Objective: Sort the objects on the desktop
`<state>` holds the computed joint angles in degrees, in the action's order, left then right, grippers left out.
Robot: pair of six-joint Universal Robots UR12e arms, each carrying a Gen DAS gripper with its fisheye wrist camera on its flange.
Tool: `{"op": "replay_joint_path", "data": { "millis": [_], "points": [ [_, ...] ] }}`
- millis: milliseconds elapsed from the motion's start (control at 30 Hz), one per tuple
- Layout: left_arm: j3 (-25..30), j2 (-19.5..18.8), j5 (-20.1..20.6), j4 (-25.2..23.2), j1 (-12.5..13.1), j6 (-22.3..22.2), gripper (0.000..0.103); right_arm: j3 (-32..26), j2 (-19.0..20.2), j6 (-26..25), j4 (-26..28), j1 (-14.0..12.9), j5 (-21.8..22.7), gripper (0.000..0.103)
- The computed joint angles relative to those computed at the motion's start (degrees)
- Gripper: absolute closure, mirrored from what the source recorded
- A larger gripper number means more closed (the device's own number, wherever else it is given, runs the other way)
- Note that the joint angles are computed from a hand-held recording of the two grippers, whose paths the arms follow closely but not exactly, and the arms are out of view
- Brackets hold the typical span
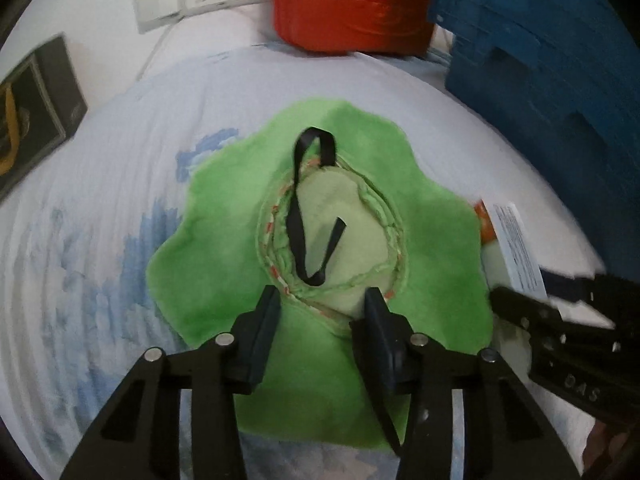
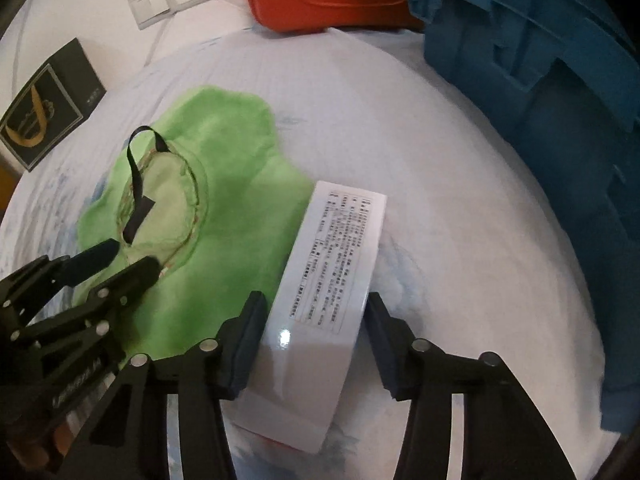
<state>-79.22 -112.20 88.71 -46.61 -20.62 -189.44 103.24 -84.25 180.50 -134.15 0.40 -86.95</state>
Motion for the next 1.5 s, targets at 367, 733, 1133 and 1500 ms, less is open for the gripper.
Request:
{"op": "replay_joint_path", "data": {
  "millis": [367,733,1133,1500],
  "points": [
    [-2.5,2.4,4.3,5.5,-1.6,-0.2,0.092,2.0,-2.4,-1.7,-3.6,-0.1,-0.7,0.063],
    [-7.8,8.1,7.2,4.5,-1.4,-3.4,0.092,5.6,-7.0,-3.6,-5.3,0.4,1.5,0.063],
    [-8.3,12.2,12.2,8.0,-2.6,-4.9,0.100,4.5,-9.6,-6.7,-6.9,1.0,4.1,0.063],
    [-9.9,13.4,9.9,-2.6,-1.7,-9.0,0.021,5.2,-10.4,-8.7,-3.3,1.0,6.5,0.063]
  ]
}}
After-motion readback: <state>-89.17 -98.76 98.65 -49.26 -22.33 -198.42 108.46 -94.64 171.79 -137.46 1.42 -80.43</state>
